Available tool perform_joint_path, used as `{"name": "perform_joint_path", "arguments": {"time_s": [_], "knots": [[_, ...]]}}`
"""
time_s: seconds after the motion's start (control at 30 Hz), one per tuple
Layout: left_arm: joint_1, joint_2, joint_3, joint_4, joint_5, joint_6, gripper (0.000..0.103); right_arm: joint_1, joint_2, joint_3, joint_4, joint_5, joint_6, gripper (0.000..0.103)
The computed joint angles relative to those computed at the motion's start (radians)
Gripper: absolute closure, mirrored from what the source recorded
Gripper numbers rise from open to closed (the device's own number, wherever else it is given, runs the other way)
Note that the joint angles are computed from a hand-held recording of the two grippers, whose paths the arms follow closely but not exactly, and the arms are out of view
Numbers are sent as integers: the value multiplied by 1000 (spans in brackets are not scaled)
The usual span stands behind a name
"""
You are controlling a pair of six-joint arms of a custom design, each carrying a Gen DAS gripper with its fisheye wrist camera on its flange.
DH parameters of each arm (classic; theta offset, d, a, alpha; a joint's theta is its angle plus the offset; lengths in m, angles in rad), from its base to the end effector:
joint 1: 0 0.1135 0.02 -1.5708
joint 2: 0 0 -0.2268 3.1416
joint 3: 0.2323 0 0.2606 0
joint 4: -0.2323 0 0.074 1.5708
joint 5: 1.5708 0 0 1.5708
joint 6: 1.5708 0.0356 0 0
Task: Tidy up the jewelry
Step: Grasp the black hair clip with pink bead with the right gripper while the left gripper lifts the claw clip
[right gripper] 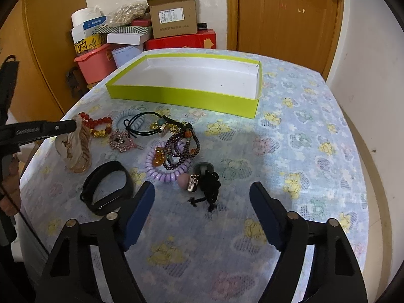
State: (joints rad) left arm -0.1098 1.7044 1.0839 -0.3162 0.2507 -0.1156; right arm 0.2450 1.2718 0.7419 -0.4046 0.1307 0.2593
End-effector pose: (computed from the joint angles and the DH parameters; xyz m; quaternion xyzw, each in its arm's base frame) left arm 0.3526 -0.0478 0.1522 0.0362 0.9428 -0.1528 0.2940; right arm 0.2604 0.0603 0.1659 0.0272 0.9476 0.0178 0.3177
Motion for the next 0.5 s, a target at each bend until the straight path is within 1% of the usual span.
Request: {"name": "perform_joint_path", "arguments": {"time_s": [0.03,0.07,0.13,0.17,0.2,0.23,0.33,0.37,0.43,0.47,0.5], "knots": [[-1,-7,-5,4,2,8,93,-5,7,1,5,-10,-4,31],[-3,-15,-10,7,7,13,94,-15,20,4,11,-23,-13,36],[-5,-33,-23,15,19,23,94,-28,43,12,13,-42,-19,48],[-7,-42,-30,18,21,28,94,-34,53,15,14,-56,-22,59],[-8,-49,-34,21,24,33,94,-39,63,18,13,-68,-25,66],[-9,-54,-36,21,28,36,94,-44,70,19,14,-76,-28,69],[-8,-78,-51,24,42,46,94,-44,64,14,14,-75,-34,85],[-8,-87,-56,24,46,49,94,-46,60,13,10,-78,-34,87],[-7,-103,-65,24,55,55,95,-42,51,10,4,-73,-33,88],[-7,-110,-68,22,58,57,95,-40,43,6,2,-74,-35,94],[-7,-118,-72,21,61,60,95,-38,29,-1,0,-72,-33,94]]}}
